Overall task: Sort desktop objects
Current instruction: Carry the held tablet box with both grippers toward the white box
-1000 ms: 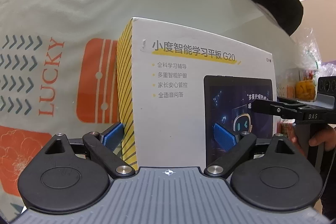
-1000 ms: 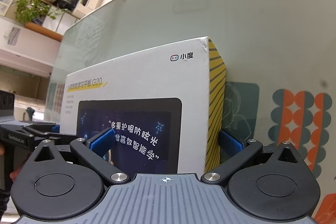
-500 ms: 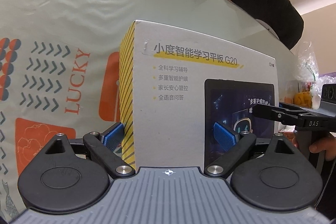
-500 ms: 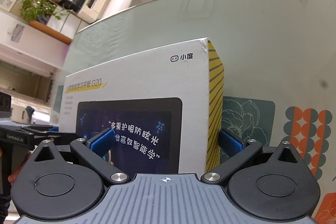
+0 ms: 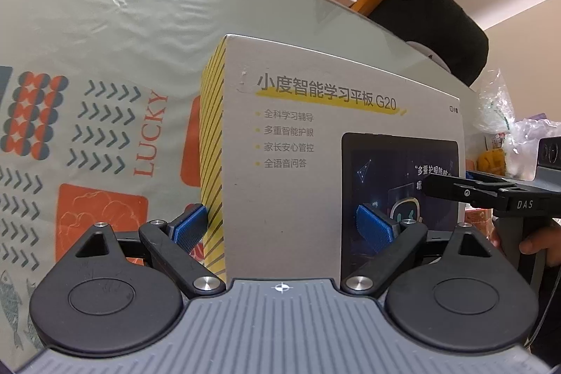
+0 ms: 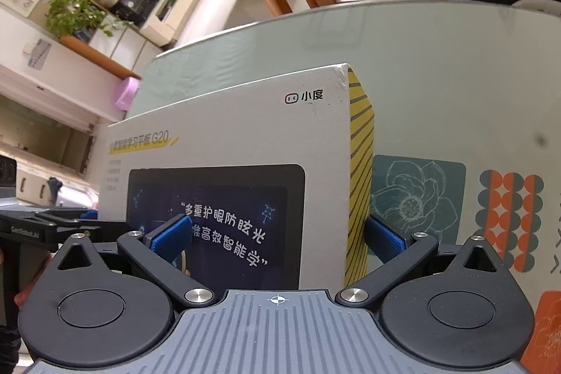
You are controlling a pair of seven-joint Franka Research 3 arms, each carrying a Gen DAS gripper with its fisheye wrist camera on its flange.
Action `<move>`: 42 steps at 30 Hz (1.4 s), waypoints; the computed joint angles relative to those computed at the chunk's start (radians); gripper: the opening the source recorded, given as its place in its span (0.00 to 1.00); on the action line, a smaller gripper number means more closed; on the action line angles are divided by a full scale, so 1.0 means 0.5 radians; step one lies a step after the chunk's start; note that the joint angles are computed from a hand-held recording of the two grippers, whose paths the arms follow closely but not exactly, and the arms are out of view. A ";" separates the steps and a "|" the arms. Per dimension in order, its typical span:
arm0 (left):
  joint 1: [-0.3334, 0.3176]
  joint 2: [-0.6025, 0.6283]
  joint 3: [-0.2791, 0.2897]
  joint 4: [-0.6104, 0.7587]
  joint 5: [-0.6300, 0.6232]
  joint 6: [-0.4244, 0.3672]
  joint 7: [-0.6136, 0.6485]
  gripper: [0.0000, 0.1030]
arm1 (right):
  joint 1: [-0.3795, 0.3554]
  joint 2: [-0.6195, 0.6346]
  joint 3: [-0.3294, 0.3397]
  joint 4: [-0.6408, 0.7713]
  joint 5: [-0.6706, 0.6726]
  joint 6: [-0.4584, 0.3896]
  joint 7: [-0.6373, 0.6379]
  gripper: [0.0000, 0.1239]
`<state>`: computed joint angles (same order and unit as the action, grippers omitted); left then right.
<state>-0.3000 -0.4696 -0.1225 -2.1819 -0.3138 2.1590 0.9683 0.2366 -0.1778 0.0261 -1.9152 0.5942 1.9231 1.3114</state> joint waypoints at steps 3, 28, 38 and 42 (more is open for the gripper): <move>0.003 -0.079 -0.016 -0.010 0.037 -0.044 -0.039 1.00 | 0.009 -0.058 0.007 -0.035 0.014 0.006 0.016 0.83; -0.136 -0.637 -0.070 -0.179 0.207 -0.347 -0.278 1.00 | 0.109 -0.669 0.022 -0.520 0.077 0.039 0.174 0.83; -0.199 -0.895 -0.097 -0.271 0.228 -0.491 -0.444 1.00 | 0.159 -0.835 0.067 -0.584 0.040 -0.051 0.294 0.83; -0.238 -0.983 -0.068 -0.311 0.211 -0.548 -0.450 1.00 | 0.177 -0.926 0.100 -0.627 0.020 -0.064 0.373 0.83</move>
